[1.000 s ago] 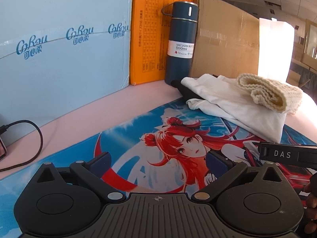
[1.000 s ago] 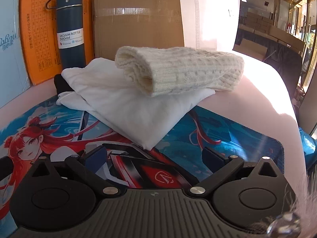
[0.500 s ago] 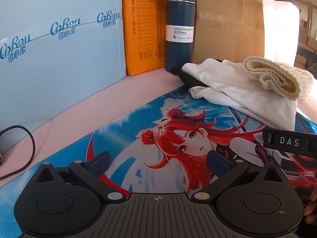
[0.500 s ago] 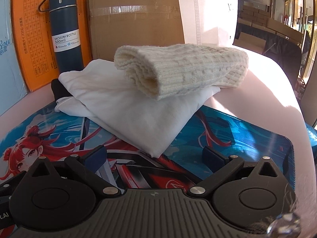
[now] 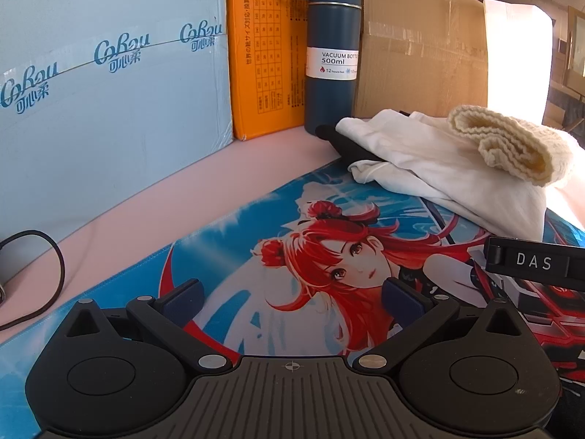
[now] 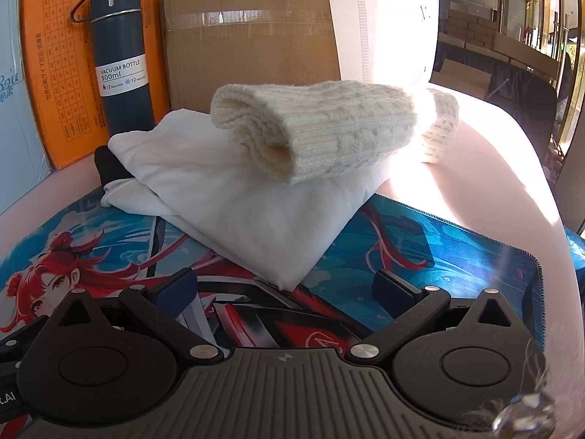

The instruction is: Fold clothes

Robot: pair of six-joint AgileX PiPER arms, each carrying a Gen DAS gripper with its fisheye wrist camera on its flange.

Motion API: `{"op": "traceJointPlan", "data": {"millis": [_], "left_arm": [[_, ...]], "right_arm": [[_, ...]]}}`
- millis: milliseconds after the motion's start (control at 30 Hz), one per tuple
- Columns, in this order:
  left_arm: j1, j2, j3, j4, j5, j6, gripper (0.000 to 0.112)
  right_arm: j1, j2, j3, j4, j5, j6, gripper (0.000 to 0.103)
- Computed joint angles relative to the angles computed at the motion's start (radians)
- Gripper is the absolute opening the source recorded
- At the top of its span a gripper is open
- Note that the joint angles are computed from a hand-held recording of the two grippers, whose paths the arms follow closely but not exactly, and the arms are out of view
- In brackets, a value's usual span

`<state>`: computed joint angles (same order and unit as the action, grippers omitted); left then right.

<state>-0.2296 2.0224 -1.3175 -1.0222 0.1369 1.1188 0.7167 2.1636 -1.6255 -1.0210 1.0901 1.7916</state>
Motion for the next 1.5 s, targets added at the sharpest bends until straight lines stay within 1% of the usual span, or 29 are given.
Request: {"op": "traceJointPlan", "data": {"millis": [1500], "left_arm": [[0.001,0.000,0.000,0.008,-0.001,-0.005,0.103]], "right_arm": [[-0.001,-0.001,0.002,0.000,-0.003,0.000,0.103]]}}
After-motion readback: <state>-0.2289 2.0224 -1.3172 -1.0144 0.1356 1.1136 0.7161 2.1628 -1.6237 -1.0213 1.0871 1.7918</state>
